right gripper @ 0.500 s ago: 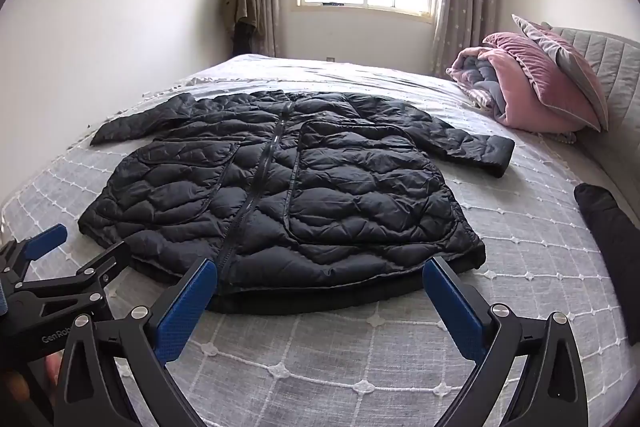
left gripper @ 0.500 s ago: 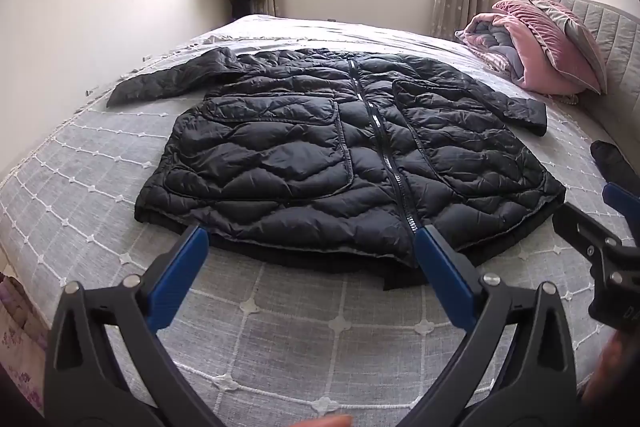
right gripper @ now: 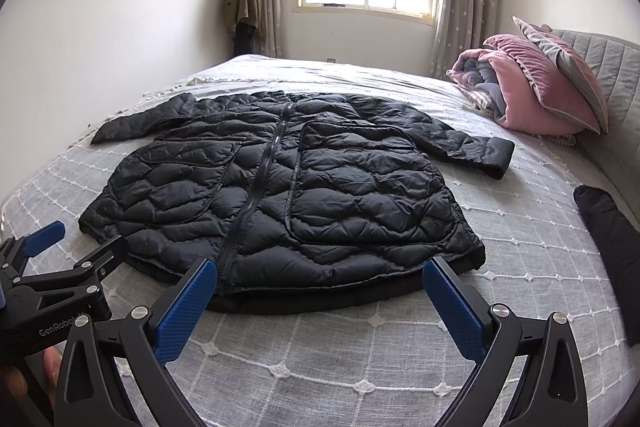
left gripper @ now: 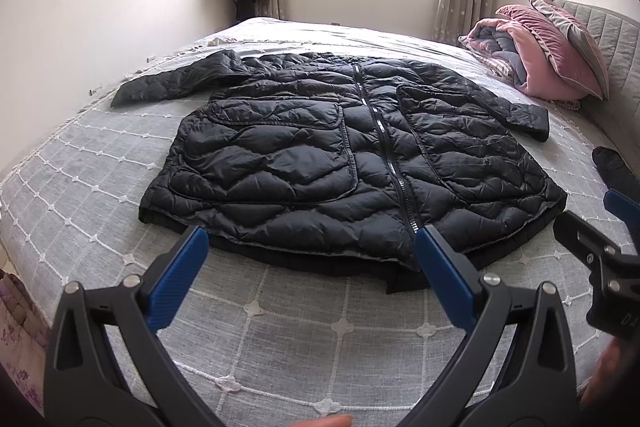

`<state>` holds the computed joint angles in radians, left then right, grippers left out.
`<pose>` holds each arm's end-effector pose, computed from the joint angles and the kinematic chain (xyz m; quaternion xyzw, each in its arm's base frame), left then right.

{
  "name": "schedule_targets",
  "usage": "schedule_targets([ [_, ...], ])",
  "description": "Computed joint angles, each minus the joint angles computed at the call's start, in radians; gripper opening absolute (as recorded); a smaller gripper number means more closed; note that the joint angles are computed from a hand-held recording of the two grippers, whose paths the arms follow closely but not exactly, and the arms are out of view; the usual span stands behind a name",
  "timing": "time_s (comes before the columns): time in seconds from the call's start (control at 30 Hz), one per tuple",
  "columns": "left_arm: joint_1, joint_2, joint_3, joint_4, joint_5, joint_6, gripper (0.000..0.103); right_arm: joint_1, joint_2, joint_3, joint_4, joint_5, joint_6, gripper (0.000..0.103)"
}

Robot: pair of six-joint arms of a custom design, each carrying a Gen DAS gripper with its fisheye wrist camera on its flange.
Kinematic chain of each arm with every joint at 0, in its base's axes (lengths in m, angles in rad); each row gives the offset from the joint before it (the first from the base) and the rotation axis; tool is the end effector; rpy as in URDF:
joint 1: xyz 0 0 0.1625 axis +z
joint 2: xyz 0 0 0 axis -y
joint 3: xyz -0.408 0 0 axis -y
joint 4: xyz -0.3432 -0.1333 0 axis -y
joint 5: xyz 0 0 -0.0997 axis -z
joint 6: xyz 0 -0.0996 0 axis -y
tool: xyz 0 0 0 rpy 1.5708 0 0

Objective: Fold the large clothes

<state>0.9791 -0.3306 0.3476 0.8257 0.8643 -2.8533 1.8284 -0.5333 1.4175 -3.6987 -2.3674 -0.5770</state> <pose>-0.2290 -0.6956 0.1662 0.2620 0.8457 -0.3791 0.2691 0.2299 -0.6291 0.1765 0.0971 -0.7765 0.4800 0.3966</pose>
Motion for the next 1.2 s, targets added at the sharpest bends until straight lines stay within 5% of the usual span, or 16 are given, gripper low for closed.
schedule_targets([
  [0.13, 0.007, -0.043, 0.085, -0.089, 0.03, 0.022, 0.102, 0.004, -0.008, 0.002, 0.046, -0.021, 0.028, 0.103],
  [0.3, 0.0, 0.012, -0.028, 0.023, 0.002, 0.003, 0.102, 0.008, -0.018, 0.005, 0.093, -0.038, 0.056, 0.103],
  [0.57, -0.001, 0.035, -0.074, 0.061, -0.007, -0.017, 0.102, 0.004, -0.007, 0.005, 0.03, -0.015, 0.016, 0.103],
  [1.2, 0.0, -0.015, 0.028, -0.035, -0.012, 0.028, 0.102, -0.001, 0.01, -0.008, -0.004, -0.007, -0.037, 0.103],
])
